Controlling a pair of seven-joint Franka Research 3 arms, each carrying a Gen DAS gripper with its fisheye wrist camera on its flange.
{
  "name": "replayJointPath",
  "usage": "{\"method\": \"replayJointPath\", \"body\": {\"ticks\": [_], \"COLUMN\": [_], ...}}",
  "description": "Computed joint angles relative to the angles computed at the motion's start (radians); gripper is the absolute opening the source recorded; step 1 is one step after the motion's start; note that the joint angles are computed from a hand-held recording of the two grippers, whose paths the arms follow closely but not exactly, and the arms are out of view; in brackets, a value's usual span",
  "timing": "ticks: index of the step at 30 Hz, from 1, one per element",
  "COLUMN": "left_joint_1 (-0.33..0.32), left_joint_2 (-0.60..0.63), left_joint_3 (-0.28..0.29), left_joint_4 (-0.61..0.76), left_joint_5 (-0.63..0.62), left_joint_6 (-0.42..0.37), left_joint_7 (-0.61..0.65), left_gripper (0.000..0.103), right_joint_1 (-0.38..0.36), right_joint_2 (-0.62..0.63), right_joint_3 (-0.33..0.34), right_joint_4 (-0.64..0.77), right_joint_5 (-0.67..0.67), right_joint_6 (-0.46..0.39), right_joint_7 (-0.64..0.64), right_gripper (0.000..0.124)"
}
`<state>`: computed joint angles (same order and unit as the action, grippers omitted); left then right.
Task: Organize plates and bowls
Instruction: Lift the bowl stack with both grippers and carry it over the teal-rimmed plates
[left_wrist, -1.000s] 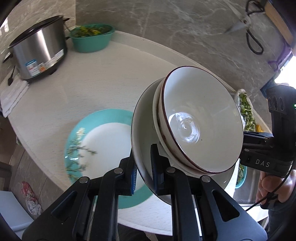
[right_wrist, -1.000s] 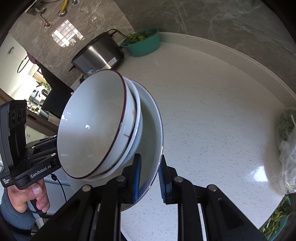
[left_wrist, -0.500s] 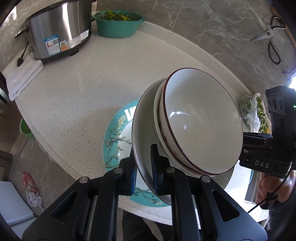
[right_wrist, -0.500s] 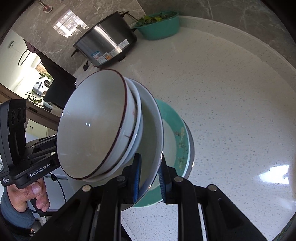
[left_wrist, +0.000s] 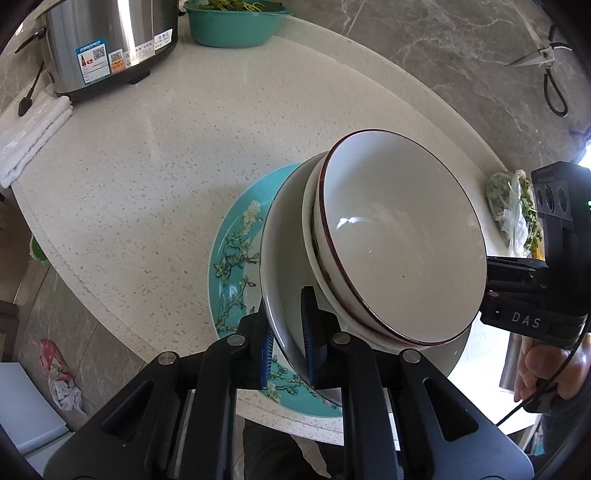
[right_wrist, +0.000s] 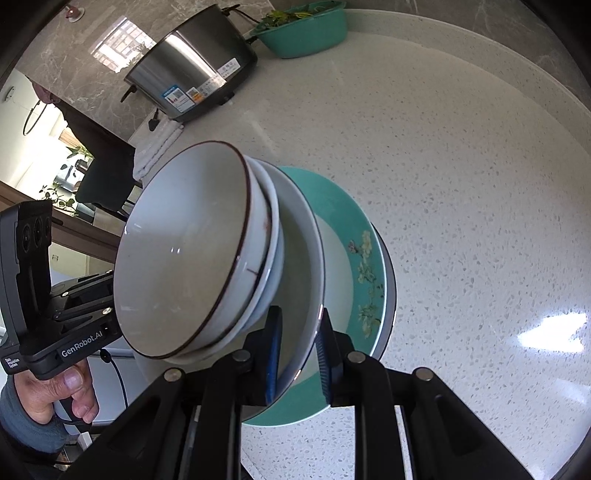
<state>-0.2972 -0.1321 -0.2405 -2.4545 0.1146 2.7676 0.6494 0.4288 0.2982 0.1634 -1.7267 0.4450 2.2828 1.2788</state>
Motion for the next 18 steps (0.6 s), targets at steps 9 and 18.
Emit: {"method": "replayJointPath", "body": {"ticks": [9, 18], "left_joint_1": [-0.001, 0.002], "left_joint_2": [0.034, 0.065], "left_joint_3": [-0.001, -0.004], "left_joint_4": [0.001, 0.0], "left_joint_5": [-0.01, 0.0], "left_joint_6": [0.022, 0.051], "left_joint_7": [0.014, 0.027], "left_gripper": [0.012, 0.013], "right_joint_1": [0.0, 0.001], "right_joint_2": [0.009, 0.009], "right_joint_3": [0.0, 0.001], "right_joint_4": [-0.008, -0.02], "right_joint_5": [0.007, 0.013], "right_joint_6": [0.008, 0.034], "right_joint_7": [0.014, 0.028], "right_gripper": [0.02, 0.02]}}
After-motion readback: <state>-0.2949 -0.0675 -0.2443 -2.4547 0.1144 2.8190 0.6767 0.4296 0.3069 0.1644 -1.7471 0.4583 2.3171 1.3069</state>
